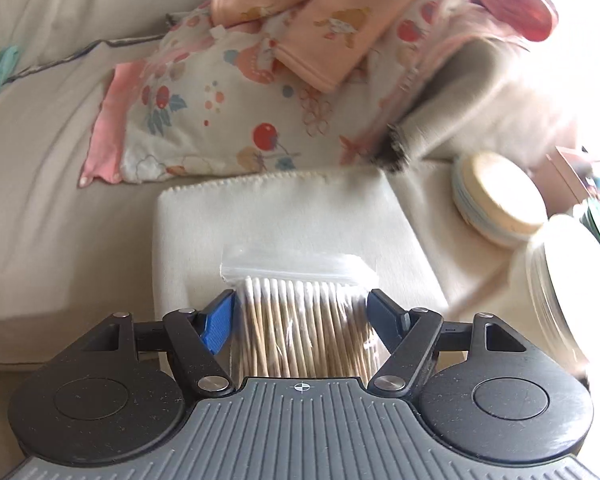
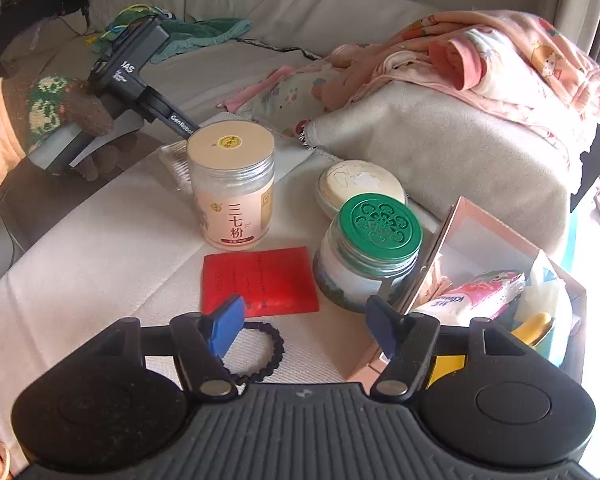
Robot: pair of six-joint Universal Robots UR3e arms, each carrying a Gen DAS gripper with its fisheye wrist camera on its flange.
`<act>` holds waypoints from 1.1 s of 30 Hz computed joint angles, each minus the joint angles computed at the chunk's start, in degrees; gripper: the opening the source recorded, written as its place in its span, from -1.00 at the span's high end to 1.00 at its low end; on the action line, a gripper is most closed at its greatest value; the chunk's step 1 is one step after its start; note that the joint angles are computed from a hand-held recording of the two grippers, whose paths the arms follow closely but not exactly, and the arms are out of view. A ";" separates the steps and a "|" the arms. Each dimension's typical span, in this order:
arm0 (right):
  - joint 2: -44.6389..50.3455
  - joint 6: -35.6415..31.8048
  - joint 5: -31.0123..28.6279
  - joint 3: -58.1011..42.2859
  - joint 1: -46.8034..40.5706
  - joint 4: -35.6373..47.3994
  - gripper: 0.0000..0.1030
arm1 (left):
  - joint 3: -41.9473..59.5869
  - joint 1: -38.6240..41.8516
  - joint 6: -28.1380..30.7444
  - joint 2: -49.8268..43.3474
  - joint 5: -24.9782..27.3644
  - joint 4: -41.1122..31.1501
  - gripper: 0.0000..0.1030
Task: Organize soft objects
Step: 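Hold the cotton swab bag with the left tool while the right tool approaches the red envelope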
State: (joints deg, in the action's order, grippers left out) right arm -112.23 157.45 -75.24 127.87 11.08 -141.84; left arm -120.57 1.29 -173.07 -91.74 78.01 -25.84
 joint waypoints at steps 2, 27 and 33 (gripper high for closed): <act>1.05 1.03 0.06 -1.24 0.69 1.04 -0.32 | -2.07 -1.77 0.97 2.69 2.11 0.70 -0.44; 10.02 14.21 2.00 -5.98 0.47 -6.28 -0.71 | -17.52 -11.83 1.96 5.01 13.33 25.30 -0.57; 18.54 16.74 -9.29 3.96 12.54 -24.74 -0.54 | -17.13 -10.25 -1.00 2.01 11.70 26.65 -0.59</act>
